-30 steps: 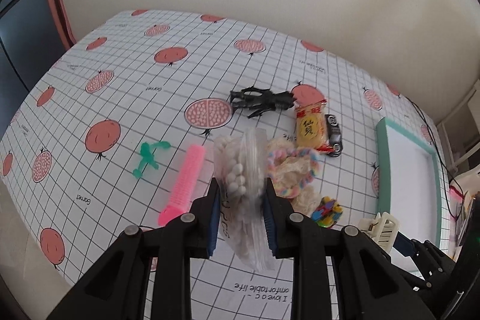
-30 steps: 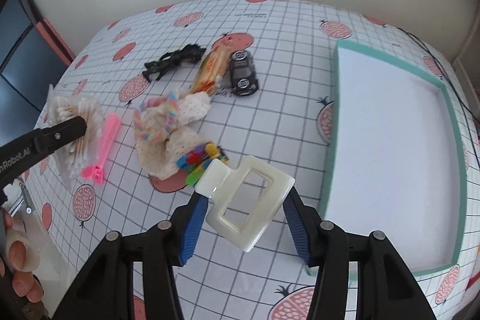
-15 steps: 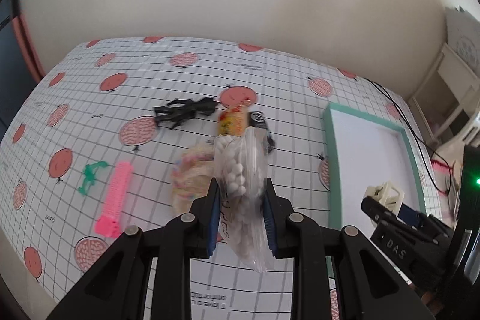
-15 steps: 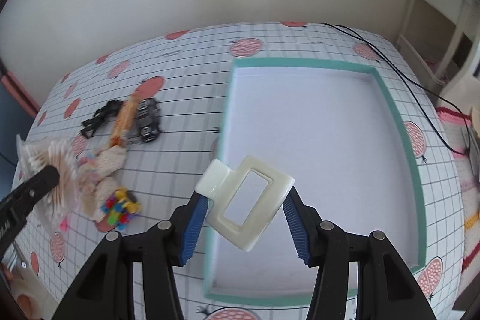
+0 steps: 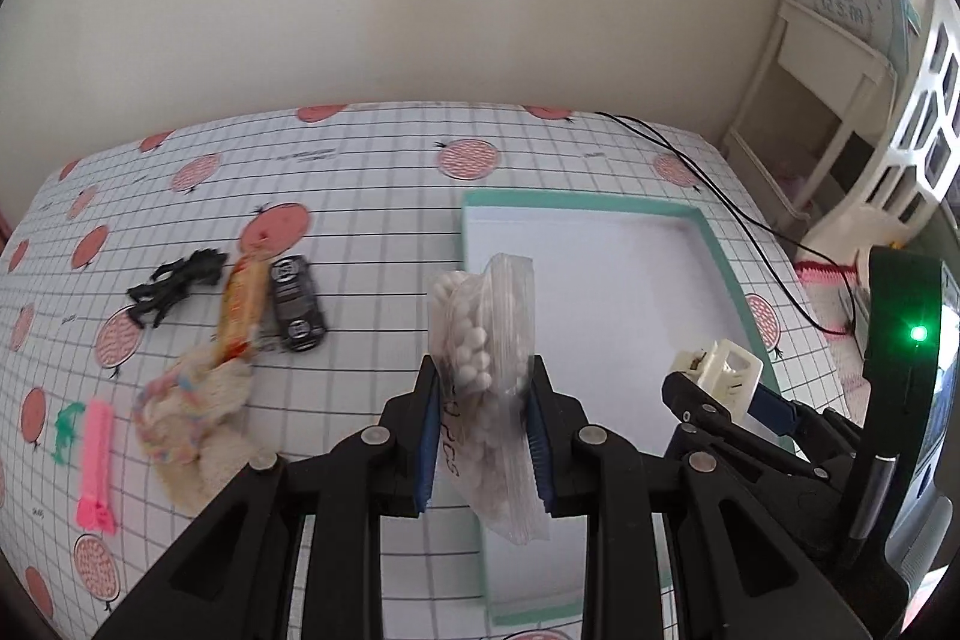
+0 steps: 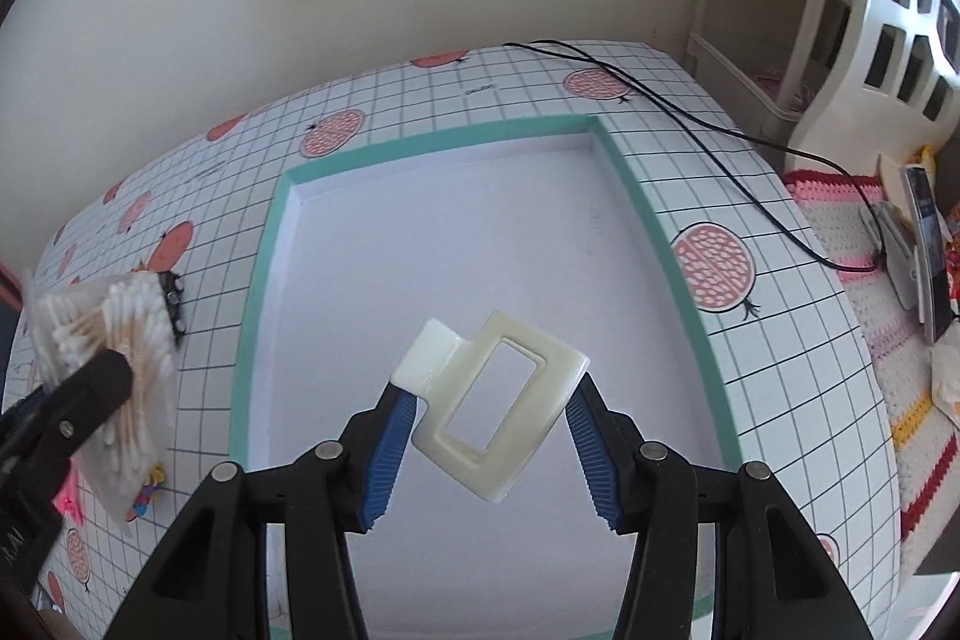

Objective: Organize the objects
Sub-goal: 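Lower the hair clip into the teal tray and open the right tool, then lower the cotton swab bag into the tray and open the left tool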

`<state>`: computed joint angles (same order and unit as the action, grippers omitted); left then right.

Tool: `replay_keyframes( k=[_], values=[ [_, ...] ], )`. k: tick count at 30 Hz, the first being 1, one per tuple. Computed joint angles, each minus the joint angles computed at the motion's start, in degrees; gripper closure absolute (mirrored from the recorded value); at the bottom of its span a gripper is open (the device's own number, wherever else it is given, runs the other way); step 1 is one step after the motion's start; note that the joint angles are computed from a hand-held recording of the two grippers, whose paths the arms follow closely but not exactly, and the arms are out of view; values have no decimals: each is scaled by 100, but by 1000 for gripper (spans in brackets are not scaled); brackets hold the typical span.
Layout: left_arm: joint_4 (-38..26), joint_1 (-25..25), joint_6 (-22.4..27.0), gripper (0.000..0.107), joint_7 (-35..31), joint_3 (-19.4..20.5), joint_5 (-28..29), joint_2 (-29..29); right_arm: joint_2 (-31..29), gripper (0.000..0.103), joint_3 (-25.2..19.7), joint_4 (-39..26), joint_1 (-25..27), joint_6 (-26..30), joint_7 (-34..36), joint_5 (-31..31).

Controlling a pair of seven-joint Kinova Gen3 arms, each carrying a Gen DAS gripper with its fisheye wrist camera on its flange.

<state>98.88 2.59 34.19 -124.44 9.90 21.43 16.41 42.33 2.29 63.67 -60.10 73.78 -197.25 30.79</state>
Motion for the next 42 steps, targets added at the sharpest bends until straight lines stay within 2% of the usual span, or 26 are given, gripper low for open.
replay_keyframes(
  k=[10, 14, 20, 26, 30, 32, 42],
  values=[
    [-136, 357, -62, 81, 236, 71, -313, 412, -87, 48, -73, 324, 132, -283, -66, -44],
    [-343, 200, 297, 81, 316, 118, -178, 628, -81, 48, -98, 365, 175, -420, -16, -109],
    [-450, 162, 506, 81, 395, 95, -185, 768, 18, 48, -134, 240, 248, -431, 194, -319],
    [-501, 26, 670, 77, 282, 155, -34, 808, 31, 48, -94, 248, 242, -512, 277, -389],
    [-528, -18, 726, 66, 188, 162, 52, 805, 22, 45, -61, 272, 203, -583, 274, -357],
    [-512, -38, 728, 65, 126, 163, 87, 782, 42, 41, -42, 224, 171, -531, 293, -324],
    [-397, -340, 770, 65, -398, 227, 562, 566, 10, 41, 45, 196, -14, -389, 59, -90]
  ],
)
